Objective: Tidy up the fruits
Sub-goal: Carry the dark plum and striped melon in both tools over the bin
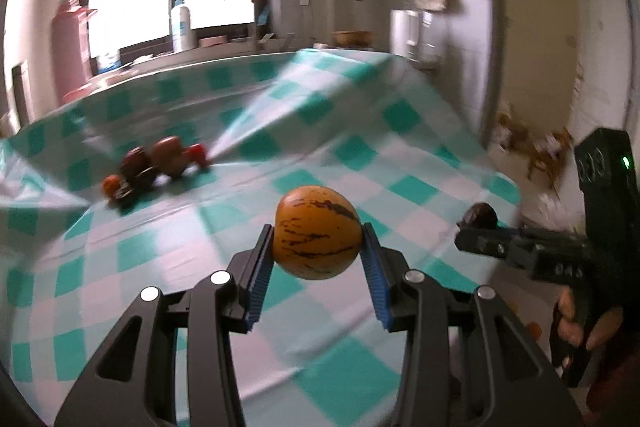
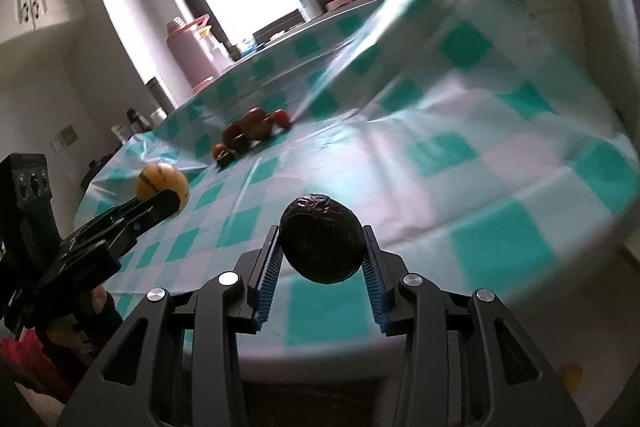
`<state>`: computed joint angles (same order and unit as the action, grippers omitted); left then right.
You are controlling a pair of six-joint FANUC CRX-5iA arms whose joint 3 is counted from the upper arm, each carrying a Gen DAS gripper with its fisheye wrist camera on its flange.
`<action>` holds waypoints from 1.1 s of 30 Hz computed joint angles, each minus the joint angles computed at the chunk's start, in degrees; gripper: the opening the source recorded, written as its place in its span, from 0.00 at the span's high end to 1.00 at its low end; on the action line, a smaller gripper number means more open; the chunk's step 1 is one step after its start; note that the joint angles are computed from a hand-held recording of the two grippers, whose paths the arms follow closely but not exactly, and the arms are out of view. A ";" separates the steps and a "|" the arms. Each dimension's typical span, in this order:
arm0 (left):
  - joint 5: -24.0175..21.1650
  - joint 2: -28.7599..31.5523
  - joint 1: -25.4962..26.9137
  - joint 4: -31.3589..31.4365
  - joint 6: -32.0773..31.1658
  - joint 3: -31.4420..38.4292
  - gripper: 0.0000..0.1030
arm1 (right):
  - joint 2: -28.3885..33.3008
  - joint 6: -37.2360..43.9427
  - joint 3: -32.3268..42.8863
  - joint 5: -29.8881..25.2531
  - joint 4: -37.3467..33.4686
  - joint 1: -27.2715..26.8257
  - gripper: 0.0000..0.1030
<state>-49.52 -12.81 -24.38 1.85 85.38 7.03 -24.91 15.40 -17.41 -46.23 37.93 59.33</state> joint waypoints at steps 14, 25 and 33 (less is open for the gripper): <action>-3.35 9.87 -14.94 5.33 -16.63 4.84 0.58 | -11.88 -12.85 -9.49 -24.59 1.42 1.66 0.62; -18.86 24.51 -18.65 2.10 -16.57 13.36 0.58 | -0.52 0.75 -3.32 -27.65 -15.75 -9.56 0.62; -22.41 27.74 -19.64 -2.15 -17.92 14.45 0.58 | 5.43 6.78 -1.40 -25.76 -22.76 -13.23 0.62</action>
